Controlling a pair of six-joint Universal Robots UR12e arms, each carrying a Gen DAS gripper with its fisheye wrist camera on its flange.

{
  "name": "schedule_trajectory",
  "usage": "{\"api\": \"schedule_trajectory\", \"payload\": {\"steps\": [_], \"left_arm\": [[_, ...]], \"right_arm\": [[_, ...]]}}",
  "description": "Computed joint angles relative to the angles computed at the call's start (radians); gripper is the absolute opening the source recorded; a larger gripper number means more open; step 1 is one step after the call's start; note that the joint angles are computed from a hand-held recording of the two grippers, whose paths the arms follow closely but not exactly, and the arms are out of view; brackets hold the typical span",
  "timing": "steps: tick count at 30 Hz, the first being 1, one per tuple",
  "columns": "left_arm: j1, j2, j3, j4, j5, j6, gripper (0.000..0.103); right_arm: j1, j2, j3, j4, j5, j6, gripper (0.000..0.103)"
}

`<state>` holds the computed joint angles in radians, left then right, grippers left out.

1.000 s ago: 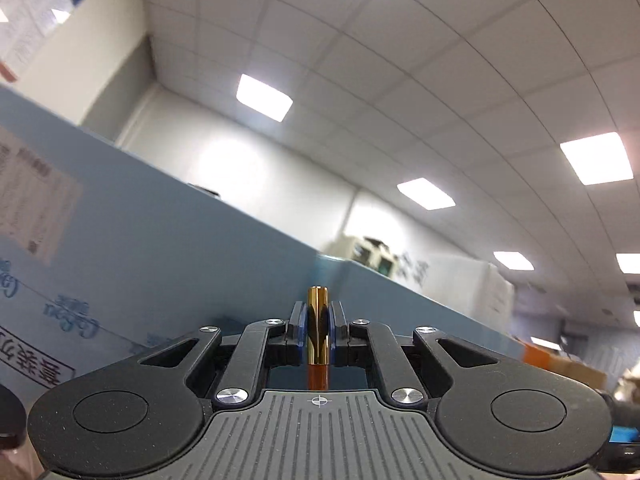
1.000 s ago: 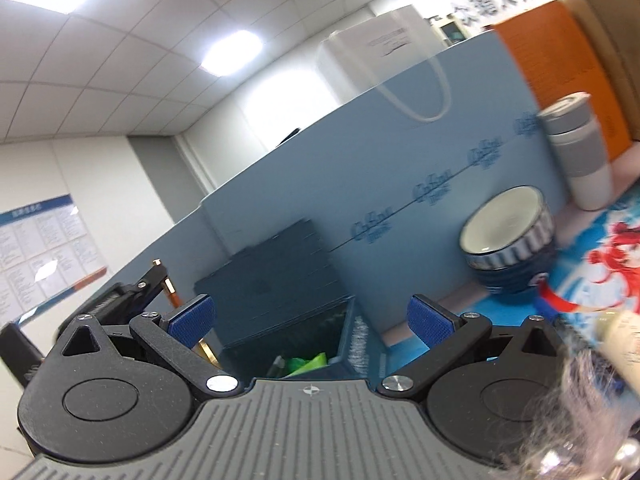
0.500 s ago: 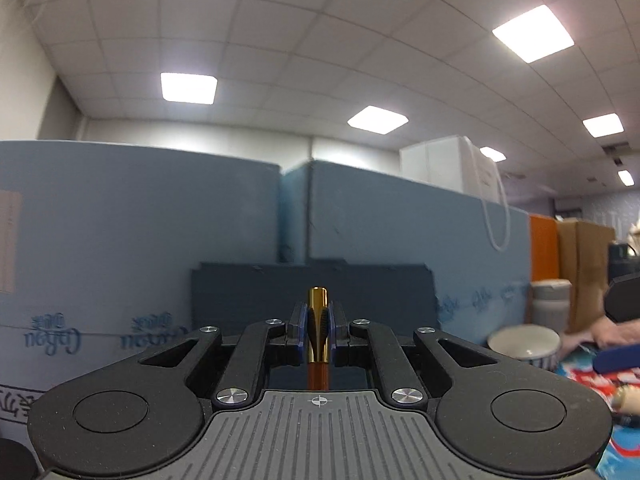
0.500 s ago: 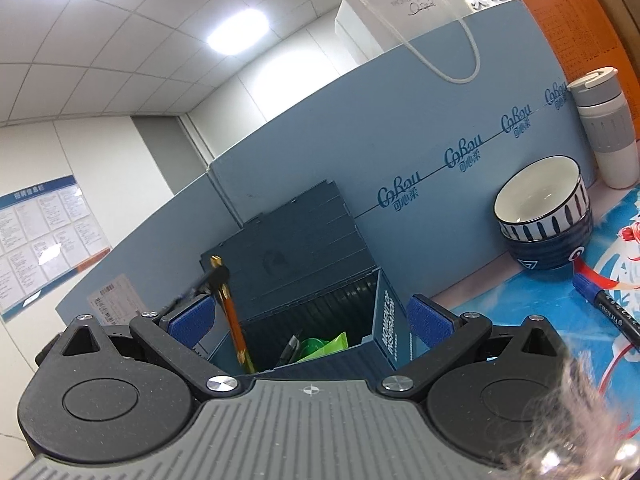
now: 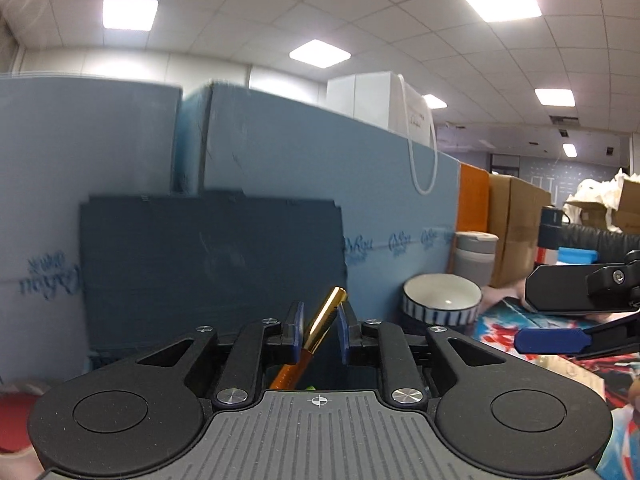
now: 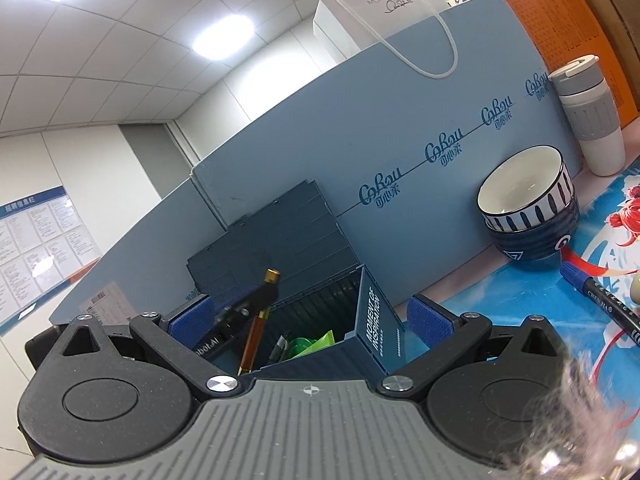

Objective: Organize rigid objects
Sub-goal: 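Carry the gold pen with the left gripper and release it into the blue box, then move the right gripper down onto the blue marker and close on it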

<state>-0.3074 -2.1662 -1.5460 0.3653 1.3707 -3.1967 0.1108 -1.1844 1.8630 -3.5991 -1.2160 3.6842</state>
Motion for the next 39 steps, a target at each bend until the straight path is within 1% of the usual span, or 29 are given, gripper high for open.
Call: {"api": "schedule_trajectory", "payload": {"steps": [3,7,9,10,11,12,13,16,17,19,21,24,30,32,34,36,38,39], "left_arm": [[0.008,0.007,-0.006,-0.033,-0.030,-0.048,0.021],[0.008,0.011,0.001,-0.102,-0.012,-0.086,0.021],[0.013,0.013,-0.001,-0.113,-0.021,-0.111,0.023],[0.015,0.015,0.000,-0.122,-0.029,-0.119,0.029],[0.016,0.018,-0.002,-0.132,-0.035,-0.126,0.040],[0.017,0.020,-0.004,-0.131,-0.034,-0.135,0.045],[0.017,0.023,-0.006,-0.129,-0.029,-0.146,0.052],[0.012,0.035,-0.012,-0.119,-0.008,-0.170,0.056],[0.009,0.040,-0.014,-0.118,0.008,-0.179,0.062],[0.000,0.054,-0.021,-0.125,0.047,-0.199,0.069],[-0.007,0.070,-0.028,-0.146,0.075,-0.220,0.070],[-0.014,0.093,-0.039,-0.183,0.085,-0.265,0.070],[-0.017,0.133,-0.075,-0.211,0.044,-0.333,0.072],[-0.021,0.139,-0.077,-0.232,0.037,-0.364,0.078],[-0.025,0.142,-0.077,-0.253,0.018,-0.391,0.081],[-0.031,0.140,-0.072,-0.273,-0.003,-0.383,0.083],[-0.040,0.134,-0.066,-0.279,-0.009,-0.359,0.091],[-0.044,0.129,-0.064,-0.278,-0.012,-0.351,0.092]], "right_arm": [[-0.001,-0.001,0.001,0.000,-0.002,0.006,0.103],[-0.002,-0.001,0.003,0.002,-0.006,0.014,0.103],[-0.002,-0.002,0.004,0.003,-0.010,0.016,0.103],[-0.002,-0.002,0.004,0.003,-0.011,0.016,0.103],[-0.002,-0.003,0.004,0.003,-0.012,0.016,0.103],[-0.002,-0.003,0.005,0.003,-0.014,0.016,0.103],[-0.002,-0.004,0.005,0.004,-0.017,0.016,0.103],[-0.003,-0.006,0.007,0.003,-0.025,0.020,0.103],[-0.004,-0.007,0.009,0.003,-0.028,0.022,0.103],[-0.003,-0.011,0.013,0.002,-0.038,0.023,0.103],[-0.006,-0.018,0.019,-0.001,-0.046,0.027,0.103],[-0.012,-0.029,0.031,-0.005,-0.056,0.031,0.103],[-0.027,-0.055,0.058,0.001,-0.092,0.016,0.103],[-0.032,-0.066,0.066,0.018,-0.106,-0.009,0.103],[-0.034,-0.076,0.073,0.032,-0.134,-0.038,0.103],[-0.038,-0.086,0.076,0.050,-0.160,-0.069,0.103],[-0.042,-0.094,0.078,0.073,-0.195,-0.105,0.103],[-0.046,-0.096,0.078,0.085,-0.209,-0.133,0.103]]}}
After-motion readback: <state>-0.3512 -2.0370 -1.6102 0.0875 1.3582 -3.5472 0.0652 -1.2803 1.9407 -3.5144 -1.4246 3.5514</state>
